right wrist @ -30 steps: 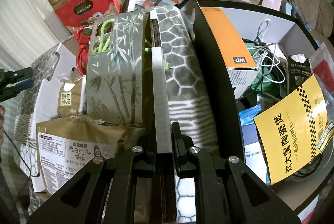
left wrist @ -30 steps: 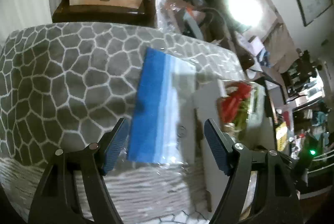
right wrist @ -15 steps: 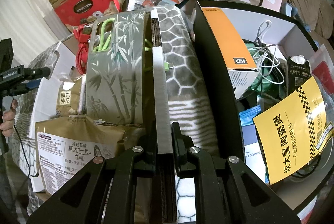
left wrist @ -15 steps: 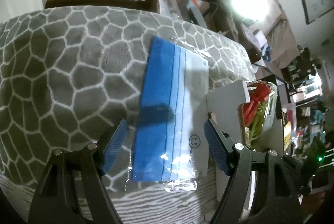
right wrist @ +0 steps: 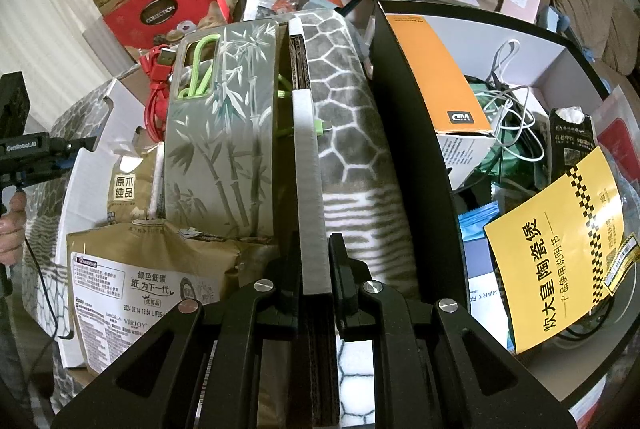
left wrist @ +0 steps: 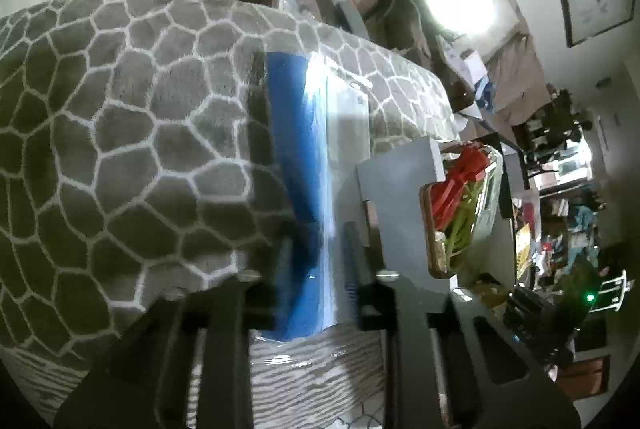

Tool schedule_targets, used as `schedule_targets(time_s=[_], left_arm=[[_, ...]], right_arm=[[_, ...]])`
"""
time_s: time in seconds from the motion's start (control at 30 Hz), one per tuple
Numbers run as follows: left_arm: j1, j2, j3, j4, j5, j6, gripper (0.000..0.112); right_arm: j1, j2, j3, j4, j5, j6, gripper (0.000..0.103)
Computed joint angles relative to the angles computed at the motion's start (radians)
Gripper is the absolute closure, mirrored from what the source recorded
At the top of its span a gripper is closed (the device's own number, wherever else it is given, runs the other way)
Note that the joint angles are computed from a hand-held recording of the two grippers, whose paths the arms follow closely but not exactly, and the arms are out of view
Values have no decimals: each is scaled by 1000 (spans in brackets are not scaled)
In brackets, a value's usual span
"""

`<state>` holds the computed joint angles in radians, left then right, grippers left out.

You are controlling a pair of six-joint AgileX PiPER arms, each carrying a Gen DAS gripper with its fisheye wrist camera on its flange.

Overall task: Organize objects
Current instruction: 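Carry the blue-and-white bag into the box and release it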

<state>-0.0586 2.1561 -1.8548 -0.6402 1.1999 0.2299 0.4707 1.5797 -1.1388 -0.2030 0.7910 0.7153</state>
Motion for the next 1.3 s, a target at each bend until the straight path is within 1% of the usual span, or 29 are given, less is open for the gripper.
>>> schedule_targets(time_s=[0.03, 0.1, 0.13, 0.3, 0.5, 0.57, 0.77, 0.87, 1.0, 1.13, 1.3], left_arm=[[-4, -8, 6, 12, -12, -5, 103], [-6, -19, 14, 21, -27, -15, 106], [-6, -26, 21, 24, -36, -17, 110], [0, -94, 69, 54, -101, -41, 110], [43, -183, 92, 2, -110, -7, 110], [55, -208, 95, -32, -99, 5, 110], [34, -279, 136, -92, -74, 30, 110], [-4, -300, 158, -110, -70, 31, 110], [-92, -323, 191, -90, -98, 1, 110], [-172, -342, 235, -41, -143, -58, 110], [-244, -354, 304, -20, -198, -118, 110]], right_arm=[[0, 0, -1, -1, 1, 0, 90], [0, 1, -1, 1, 1, -1, 90], [-1, 1, -2, 2, 1, -2, 90], [2, 2, -3, -1, 2, 3, 90], [1, 2, -3, -1, 2, 2, 90], [3, 3, -3, -2, 2, 4, 90], [3, 2, -5, -14, 7, 2, 90], [-3, -1, -4, -18, 6, -8, 91], [-4, 0, -8, -26, 13, -12, 92], [-1, -1, -9, -28, 17, -8, 92], [-18, -3, -12, -16, 15, -28, 92]])
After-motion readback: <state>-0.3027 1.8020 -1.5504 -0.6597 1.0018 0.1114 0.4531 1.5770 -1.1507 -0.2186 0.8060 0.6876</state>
